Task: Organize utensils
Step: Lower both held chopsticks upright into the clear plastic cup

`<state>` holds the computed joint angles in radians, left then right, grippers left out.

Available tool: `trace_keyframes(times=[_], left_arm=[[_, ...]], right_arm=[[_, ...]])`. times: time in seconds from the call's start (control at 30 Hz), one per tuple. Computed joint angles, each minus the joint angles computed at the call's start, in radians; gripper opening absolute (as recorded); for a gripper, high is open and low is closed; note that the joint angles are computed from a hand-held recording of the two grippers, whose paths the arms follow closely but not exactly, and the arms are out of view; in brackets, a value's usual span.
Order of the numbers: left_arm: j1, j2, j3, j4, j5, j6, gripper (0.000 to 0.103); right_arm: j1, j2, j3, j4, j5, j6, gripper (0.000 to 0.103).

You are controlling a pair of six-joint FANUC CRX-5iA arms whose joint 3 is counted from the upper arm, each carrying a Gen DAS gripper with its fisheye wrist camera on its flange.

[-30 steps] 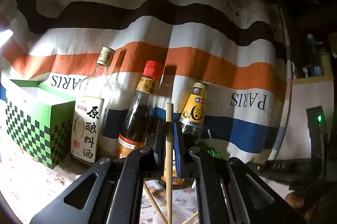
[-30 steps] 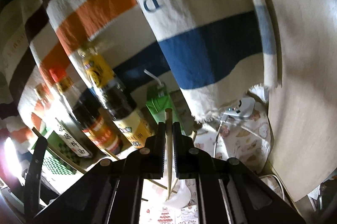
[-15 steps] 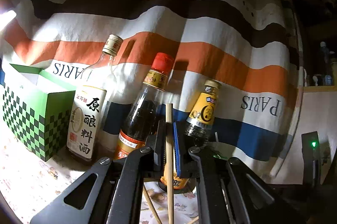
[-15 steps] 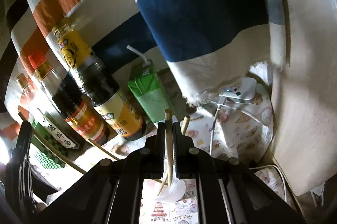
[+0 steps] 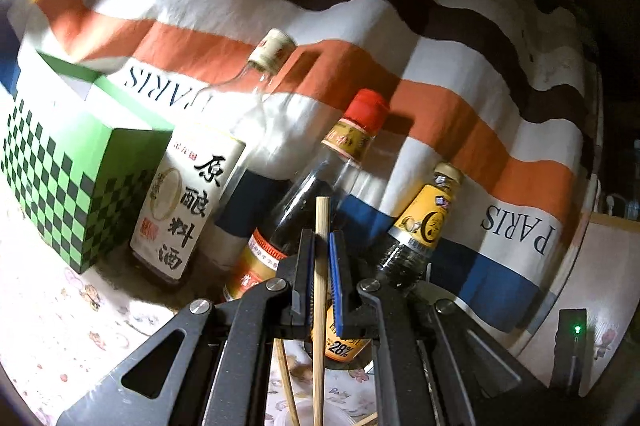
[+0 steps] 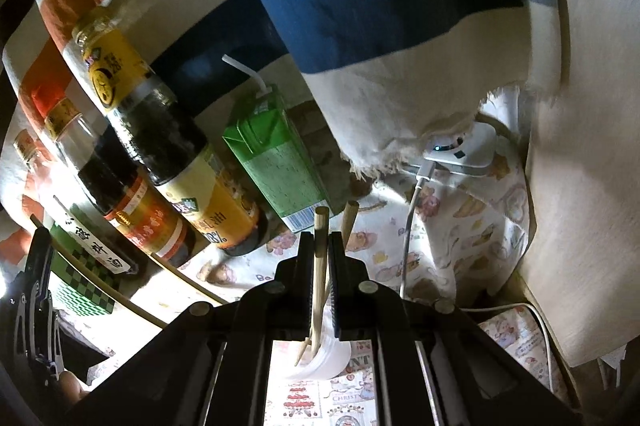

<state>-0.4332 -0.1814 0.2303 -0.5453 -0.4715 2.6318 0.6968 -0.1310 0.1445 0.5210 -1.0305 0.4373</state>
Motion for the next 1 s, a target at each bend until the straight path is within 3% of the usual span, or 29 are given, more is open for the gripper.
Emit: trace_keyframes(times=[0.07,0.23,0.37,0.63,0.77,1.0], left_arm=[[0.008,0.003,-0.005,0.016,0.005,-0.012,0.006],[-0.054,0.028,0.04,-0.127,-0.076,0.056,0.006],[-0.071,0.05,0.058,-0.15,-0.104,0.028,0.006],[-0.012,0.061,0.034,0.006,-0.083,-0.071,0.006],[-0.031,0.071,0.047,-0.026,-0.105,-0.082,0.006],[-0.01,0.088,0.046,0.068,-0.098,-0.203,0.006]], right_arm=[[-0.006,0.001,0.003,-0.017,0.005,0.008,0.008],[-0.015,0.003,0.009,-0.04,0.004,0.017,0.008],[-0.026,0.005,0.017,-0.06,-0.004,0.014,0.008],[-0.036,0.007,0.026,-0.075,-0.026,-0.003,0.008],[-0.035,0.01,0.027,-0.07,-0.033,-0.01,0.008],[-0.036,0.014,0.032,-0.077,-0.034,-0.004,0.008]])
